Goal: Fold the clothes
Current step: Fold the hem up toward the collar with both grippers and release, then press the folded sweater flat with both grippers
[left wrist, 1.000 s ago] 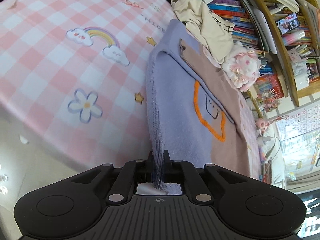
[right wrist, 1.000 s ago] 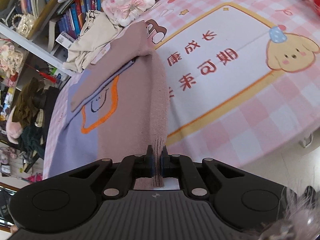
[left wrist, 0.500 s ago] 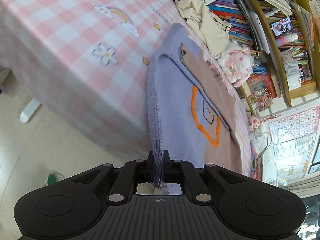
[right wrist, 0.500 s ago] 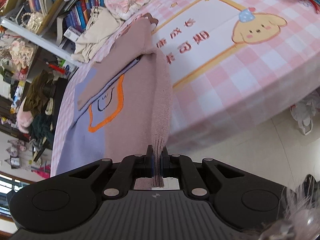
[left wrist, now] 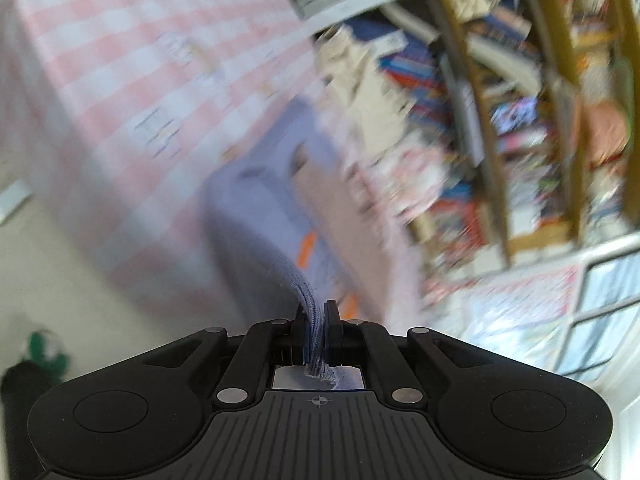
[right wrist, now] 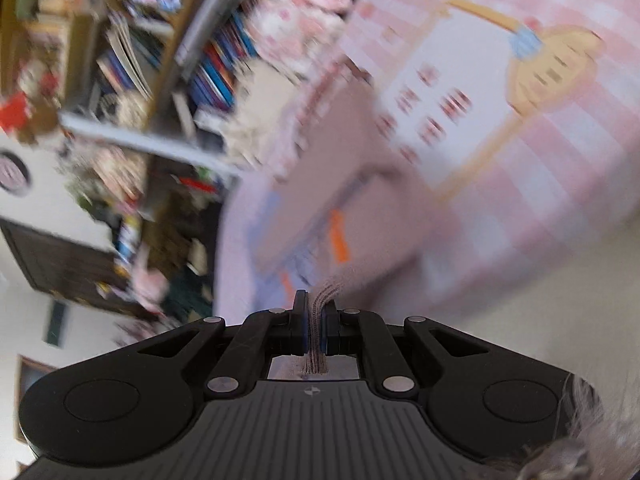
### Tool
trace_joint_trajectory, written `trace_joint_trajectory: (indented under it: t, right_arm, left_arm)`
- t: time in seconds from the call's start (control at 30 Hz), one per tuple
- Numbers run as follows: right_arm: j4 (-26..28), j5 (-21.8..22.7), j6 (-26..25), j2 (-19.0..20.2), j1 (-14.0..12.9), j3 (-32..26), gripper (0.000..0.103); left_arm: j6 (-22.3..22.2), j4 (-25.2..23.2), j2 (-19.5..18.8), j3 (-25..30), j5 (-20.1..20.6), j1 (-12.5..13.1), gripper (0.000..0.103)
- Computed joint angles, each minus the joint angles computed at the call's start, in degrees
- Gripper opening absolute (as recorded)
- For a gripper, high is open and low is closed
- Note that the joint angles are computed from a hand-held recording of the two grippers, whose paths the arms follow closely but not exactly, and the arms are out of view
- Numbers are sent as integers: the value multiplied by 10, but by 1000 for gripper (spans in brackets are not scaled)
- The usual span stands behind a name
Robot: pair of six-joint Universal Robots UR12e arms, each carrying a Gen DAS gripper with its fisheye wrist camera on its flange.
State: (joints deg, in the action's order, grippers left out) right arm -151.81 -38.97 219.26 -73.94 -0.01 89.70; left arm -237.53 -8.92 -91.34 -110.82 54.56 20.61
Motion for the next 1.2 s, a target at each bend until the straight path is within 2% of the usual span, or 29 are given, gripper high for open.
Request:
trace_joint_trajectory:
  t: [0.03, 0.13, 0.2, 0.33, 0.43, 0.5, 0.57, 0.93, 0.97, 1.0, 1.03, 1.07, 1.1, 1.17, 1.2]
  right_arm:
    - [-30, 0, 32, 11, 2, -11, 6]
    - [-76, -23, 84, 42, 12, -50, 6]
    - [-108, -38, 113, 63, 20, -78, 6]
    - [-118, -79, 139, 102, 34, -138, 6]
    - [-93, -105, 135, 129, 42, -181, 6]
    - [-76, -121, 135, 146, 47, -203, 6]
    - [-59, -134, 137, 162, 50, -225, 6]
    - [45, -179, 127, 223, 62, -313, 7]
    - [56, -184, 130, 228, 63, -321, 11]
    - [66, -191, 131, 231, 63, -327, 13]
    - [79, -208, 129, 232, 65, -335, 21]
    - [79, -222, 125, 233, 66, -338, 28]
    - [78, -236, 120, 233, 67, -342, 37]
    - [66, -263, 79, 230, 70, -344, 41]
    - [79, -283, 31, 230, 74, -351, 41]
  left_arm:
    - [-19, 19, -12, 11, 2, 0, 4]
    - [-55, 51, -47, 49, 10, -1, 4]
    - [-57, 60, -70, 80, 12, -4, 4]
    - [-39, 52, -112, 135, 10, -6, 4]
    - [-16, 18, -136, 169, 2, -5, 5]
    - [23, -25, -150, 193, 0, -5, 5]
    - [44, -55, -161, 210, -5, -4, 5]
    - [98, -181, -216, 279, -33, 4, 6]
    - [105, -197, -219, 285, -33, 5, 13]
    - [124, -227, -223, 296, -29, 5, 25]
    - [151, -259, -224, 307, -16, 4, 33]
    - [182, -283, -224, 317, 5, 2, 46]
    - [206, -287, -223, 321, 17, 2, 50]
    - [265, -274, -219, 323, 35, 2, 55]
    - [309, -274, -216, 324, 56, -1, 55]
